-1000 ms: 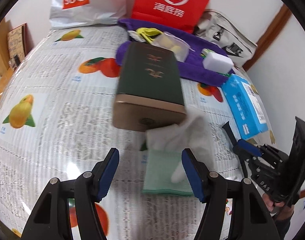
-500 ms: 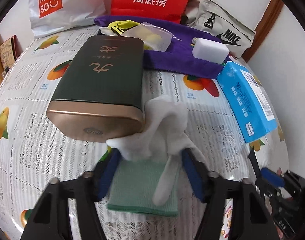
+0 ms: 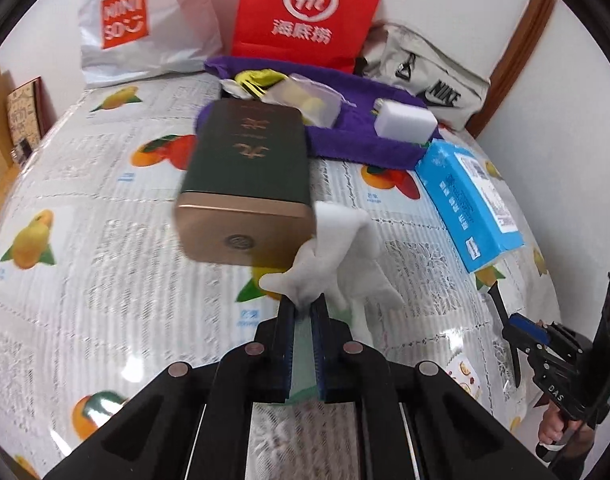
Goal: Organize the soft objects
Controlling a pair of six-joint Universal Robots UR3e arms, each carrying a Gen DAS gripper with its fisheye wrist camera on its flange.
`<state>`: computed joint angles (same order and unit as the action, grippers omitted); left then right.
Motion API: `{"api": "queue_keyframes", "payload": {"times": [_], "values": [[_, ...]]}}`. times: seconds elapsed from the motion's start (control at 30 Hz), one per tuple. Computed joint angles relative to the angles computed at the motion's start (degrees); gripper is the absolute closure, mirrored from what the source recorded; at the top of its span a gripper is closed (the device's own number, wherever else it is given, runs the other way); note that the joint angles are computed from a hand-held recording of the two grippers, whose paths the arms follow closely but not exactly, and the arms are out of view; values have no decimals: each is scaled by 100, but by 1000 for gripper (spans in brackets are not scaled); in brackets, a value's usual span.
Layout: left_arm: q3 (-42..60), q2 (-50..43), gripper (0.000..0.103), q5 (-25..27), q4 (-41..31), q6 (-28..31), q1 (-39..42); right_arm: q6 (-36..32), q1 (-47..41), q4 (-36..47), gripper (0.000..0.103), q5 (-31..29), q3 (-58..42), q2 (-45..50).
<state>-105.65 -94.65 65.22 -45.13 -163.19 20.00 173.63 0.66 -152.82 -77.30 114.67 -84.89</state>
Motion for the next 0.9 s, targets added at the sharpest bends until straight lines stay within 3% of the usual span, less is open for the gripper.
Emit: {"api": "queue_keyframes", "payload": {"times": [0.37, 0.9], "values": [[-270, 1104, 94, -751, -377, 210, 858, 135, 0, 108, 83, -20, 85, -283], [-51, 1554, 94, -1231, -764, 253, 1153, 113, -194, 477, 83, 409, -564, -633]]}}
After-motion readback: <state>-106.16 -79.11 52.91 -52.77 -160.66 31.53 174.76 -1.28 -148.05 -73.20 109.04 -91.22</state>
